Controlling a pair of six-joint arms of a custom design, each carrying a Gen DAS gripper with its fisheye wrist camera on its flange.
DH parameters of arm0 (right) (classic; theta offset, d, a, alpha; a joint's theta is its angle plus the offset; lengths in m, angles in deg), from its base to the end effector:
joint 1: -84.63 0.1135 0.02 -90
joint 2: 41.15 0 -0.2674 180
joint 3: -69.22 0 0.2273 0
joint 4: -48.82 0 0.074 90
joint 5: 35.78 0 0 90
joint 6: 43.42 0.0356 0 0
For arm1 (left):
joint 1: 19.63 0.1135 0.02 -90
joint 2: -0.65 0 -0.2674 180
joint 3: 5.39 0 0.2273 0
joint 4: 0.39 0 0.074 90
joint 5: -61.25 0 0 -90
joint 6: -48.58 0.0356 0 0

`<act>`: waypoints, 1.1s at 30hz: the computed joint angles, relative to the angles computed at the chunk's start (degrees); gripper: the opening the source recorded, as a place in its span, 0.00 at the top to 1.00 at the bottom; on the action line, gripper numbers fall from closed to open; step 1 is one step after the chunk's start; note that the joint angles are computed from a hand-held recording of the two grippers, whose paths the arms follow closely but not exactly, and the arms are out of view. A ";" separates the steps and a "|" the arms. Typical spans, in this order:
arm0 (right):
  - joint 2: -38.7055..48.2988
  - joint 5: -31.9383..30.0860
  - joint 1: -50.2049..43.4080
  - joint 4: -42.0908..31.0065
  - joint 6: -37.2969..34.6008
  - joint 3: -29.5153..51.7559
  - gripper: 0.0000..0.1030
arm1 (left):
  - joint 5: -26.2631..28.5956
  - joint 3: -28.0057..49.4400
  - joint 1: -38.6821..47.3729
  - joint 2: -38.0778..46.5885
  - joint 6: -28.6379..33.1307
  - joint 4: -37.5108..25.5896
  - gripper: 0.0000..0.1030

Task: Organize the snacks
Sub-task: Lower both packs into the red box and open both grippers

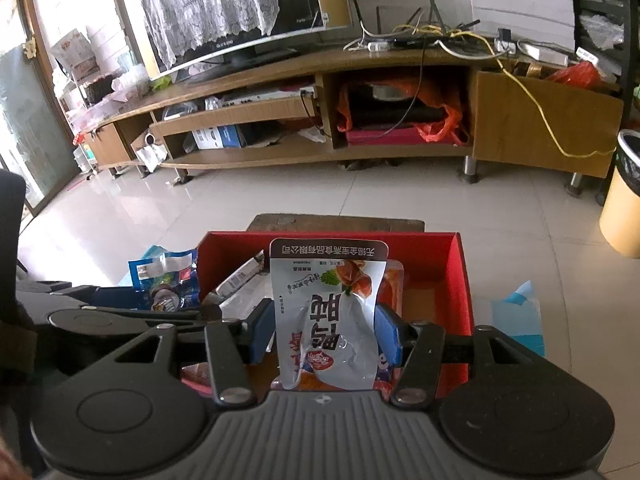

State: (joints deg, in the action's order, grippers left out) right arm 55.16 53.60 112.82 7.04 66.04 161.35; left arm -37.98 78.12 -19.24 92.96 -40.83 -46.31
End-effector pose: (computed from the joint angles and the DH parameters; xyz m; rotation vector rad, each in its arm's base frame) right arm 0.3103 0.1668 0.2839 -0.1888 2.4044 0.4060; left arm 0.3184 0.0079 0.2568 -0.0603 2.5198 0.2102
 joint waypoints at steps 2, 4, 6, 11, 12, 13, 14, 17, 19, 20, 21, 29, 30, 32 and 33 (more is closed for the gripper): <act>1.47 -0.41 -0.27 -0.63 -0.16 0.96 0.51 | -0.43 0.37 -0.06 1.25 0.25 0.05 0.24; 2.58 -0.61 -0.44 -0.95 -0.33 1.47 0.51 | -0.25 0.60 0.10 2.13 0.13 -0.05 0.24; 3.27 -1.04 -0.74 -1.01 -0.52 1.78 0.51 | 0.60 1.33 0.55 3.01 -0.26 -0.66 0.24; 4.97 -1.23 -1.15 -1.15 -0.73 2.87 0.51 | 0.12 2.01 0.34 4.61 -0.34 -0.78 0.23; 5.24 -1.46 -1.30 -1.11 -0.67 2.89 0.51 | -0.06 1.94 0.25 4.84 -0.34 -0.64 0.23; 5.54 -1.57 -1.38 -1.04 -0.64 2.98 0.51 | -0.13 2.00 0.23 5.14 -0.29 -0.66 0.23; 5.87 -1.54 -1.48 -0.95 -0.81 3.09 0.51 | -0.17 2.11 0.19 5.37 -0.38 -0.68 0.23; 6.40 -1.05 -1.46 -0.80 -1.06 3.42 0.51 | -0.54 2.32 -0.10 6.06 -0.20 -0.45 0.22; 6.75 0.59 -1.10 -1.14 -1.91 3.81 0.51 | -1.56 2.09 -0.92 6.55 0.17 0.07 0.22; 7.13 1.67 -0.90 -1.50 -2.45 4.22 0.51 | -2.04 1.85 -1.31 6.76 0.29 0.32 0.22; 7.37 2.32 -0.84 -1.52 -2.73 4.31 0.50 | -2.71 1.35 -1.70 6.72 0.49 0.83 0.21; 8.39 1.51 -1.62 -1.03 -2.96 4.69 0.48 | -2.42 2.21 -1.35 7.73 -0.04 0.22 0.19; 8.45 1.63 -1.54 -0.84 -3.04 4.61 0.48 | -2.28 2.31 -1.25 7.81 -0.20 0.05 0.19; 8.76 1.62 -1.59 -0.75 -3.27 4.81 0.48 | -2.07 2.56 -1.09 7.91 -0.32 -0.10 0.19; 8.83 1.63 -1.60 -0.67 -3.12 4.84 0.48 | -2.23 2.74 -1.05 7.96 -0.34 -0.23 0.19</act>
